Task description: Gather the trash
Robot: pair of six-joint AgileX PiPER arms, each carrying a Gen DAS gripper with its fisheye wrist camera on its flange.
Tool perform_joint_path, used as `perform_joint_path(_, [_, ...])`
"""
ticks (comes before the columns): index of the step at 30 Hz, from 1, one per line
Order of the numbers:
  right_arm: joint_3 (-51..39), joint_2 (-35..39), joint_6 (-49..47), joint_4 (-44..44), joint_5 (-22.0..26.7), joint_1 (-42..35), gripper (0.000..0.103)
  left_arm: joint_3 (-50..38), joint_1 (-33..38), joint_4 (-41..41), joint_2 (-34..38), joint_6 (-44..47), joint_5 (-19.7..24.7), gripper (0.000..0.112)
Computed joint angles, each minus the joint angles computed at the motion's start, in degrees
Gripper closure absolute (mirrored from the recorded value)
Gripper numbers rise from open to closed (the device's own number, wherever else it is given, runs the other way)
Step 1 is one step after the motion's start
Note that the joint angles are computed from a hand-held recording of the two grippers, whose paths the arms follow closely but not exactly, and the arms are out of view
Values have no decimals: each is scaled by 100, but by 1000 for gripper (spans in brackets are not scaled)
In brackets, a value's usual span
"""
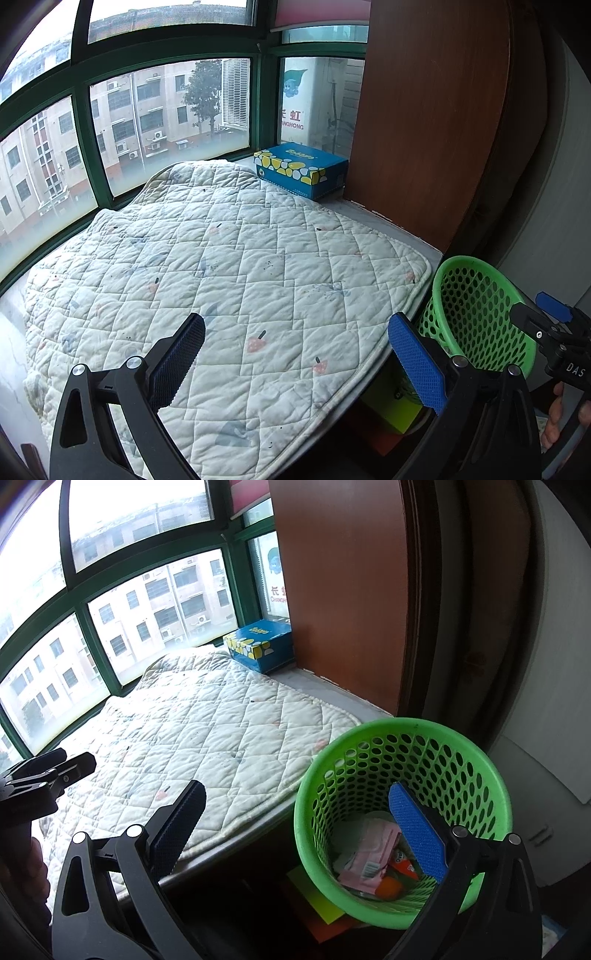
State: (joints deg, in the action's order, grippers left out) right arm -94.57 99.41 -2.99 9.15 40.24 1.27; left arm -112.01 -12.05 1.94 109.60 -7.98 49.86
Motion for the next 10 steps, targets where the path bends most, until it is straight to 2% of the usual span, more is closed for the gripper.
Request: perform_joint_path(10, [-51,47,-74,47,28,57,5,71,39,14,-7,-78,-23,16])
